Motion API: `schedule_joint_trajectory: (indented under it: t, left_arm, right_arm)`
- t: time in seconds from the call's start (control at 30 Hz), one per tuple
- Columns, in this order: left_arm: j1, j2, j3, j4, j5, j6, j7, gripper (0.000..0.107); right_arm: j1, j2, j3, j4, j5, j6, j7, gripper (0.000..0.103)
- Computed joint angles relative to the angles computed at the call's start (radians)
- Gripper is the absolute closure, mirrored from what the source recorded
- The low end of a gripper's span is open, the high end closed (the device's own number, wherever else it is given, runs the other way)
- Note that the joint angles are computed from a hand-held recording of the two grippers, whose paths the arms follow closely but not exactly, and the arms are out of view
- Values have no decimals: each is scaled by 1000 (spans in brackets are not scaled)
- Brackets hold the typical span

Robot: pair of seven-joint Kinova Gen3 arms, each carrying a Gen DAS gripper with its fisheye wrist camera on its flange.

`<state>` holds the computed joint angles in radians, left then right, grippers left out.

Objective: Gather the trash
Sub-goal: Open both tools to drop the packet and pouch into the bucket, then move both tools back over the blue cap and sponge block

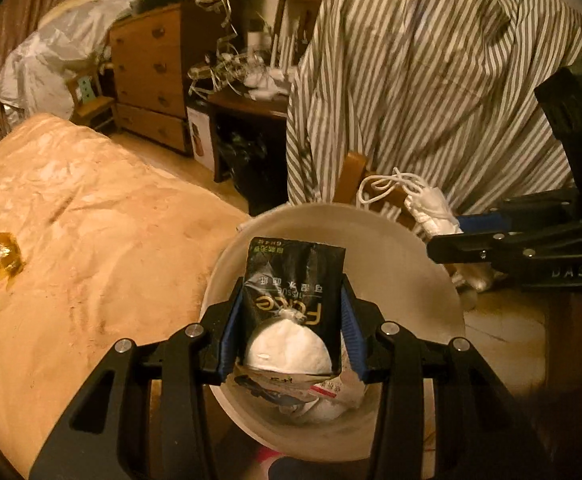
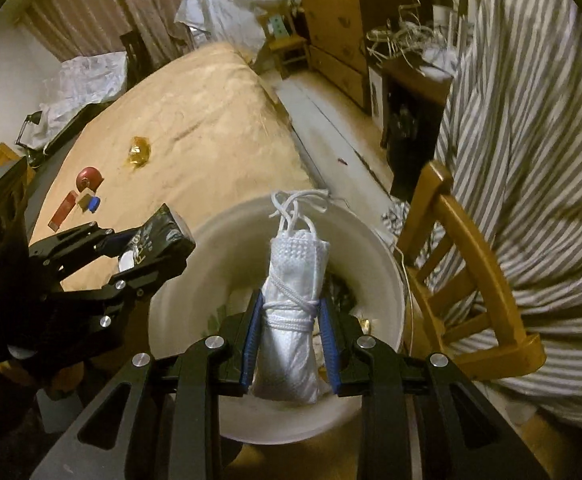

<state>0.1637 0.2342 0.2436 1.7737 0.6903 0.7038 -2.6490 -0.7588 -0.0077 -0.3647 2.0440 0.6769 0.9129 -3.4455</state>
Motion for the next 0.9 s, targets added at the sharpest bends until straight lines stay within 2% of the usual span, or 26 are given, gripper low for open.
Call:
schedule_joint_trajectory:
  t: [0.23,0.5,0.53,0.57,0.63,0.9]
  left_arm:
    - [17,32,-5,-50,-68,29,50,66]
    - [24,40,7,-58,-93,10,81,63]
    - [25,40,9,-59,-95,11,82,60]
    - [22,39,11,-58,-91,10,78,51]
    - [15,24,15,-37,-76,-15,60,36]
    - [-1,20,7,-36,-68,-11,60,34]
  right_arm:
    - [12,-7,6,28,-27,-35,-10,74]
    - [24,-8,6,47,-23,-68,-20,74]
    - [22,-5,4,47,-18,-69,-29,74]
    - [22,-5,4,49,-13,-76,-33,73]
    - [18,-3,1,53,6,-81,-56,65]
    - [-21,26,-6,40,64,-57,-122,62]
